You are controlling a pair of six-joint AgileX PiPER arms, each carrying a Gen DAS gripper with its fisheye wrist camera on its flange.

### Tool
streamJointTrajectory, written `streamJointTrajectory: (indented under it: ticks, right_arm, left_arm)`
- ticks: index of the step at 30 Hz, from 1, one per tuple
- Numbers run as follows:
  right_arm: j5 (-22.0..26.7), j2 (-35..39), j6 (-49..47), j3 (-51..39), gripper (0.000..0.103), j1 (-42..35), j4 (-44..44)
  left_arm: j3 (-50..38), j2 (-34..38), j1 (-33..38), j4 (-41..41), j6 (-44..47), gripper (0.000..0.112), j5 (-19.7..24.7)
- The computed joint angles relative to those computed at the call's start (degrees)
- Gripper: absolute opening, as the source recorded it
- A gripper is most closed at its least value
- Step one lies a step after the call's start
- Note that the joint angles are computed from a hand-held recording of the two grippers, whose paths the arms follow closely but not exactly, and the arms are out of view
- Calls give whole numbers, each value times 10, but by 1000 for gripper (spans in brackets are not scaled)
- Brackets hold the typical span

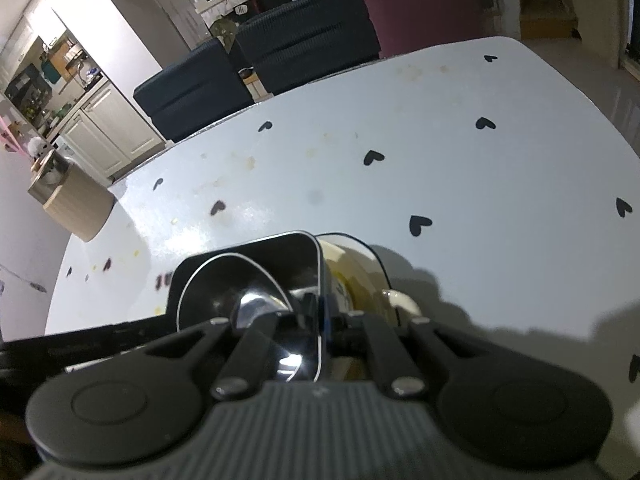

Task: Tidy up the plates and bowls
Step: 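Lower the steel dishes into the lemon-print bowl with both tools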

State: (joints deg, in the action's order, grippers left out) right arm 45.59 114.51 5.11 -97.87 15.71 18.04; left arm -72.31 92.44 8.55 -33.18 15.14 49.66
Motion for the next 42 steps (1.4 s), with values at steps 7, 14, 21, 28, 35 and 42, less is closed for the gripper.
streamJointTrajectory:
  ticks: [7, 14, 21, 28, 35, 42]
  right_arm:
    - [30, 22, 10, -32, 5, 4, -13]
    - [42, 30, 21, -44, 5, 2, -20]
    - [52, 42, 36, -62, 6, 9, -33]
    - [50, 44, 43, -65, 6, 14, -38]
    - [45, 42, 43, -57, 6, 15, -45]
    - [51, 50, 47, -68, 6, 16, -51]
  left_arm:
    - [-1, 2, 1, 1, 0, 7, 5]
    - [-1, 5, -5, 3, 2, 7, 7]
    - [-1, 8, -6, 4, 3, 7, 5]
    - [-2, 14, -17, 29, -6, 7, 1]
    - [1, 8, -15, 23, -3, 7, 1]
    - [2, 6, -14, 21, 0, 7, 2]
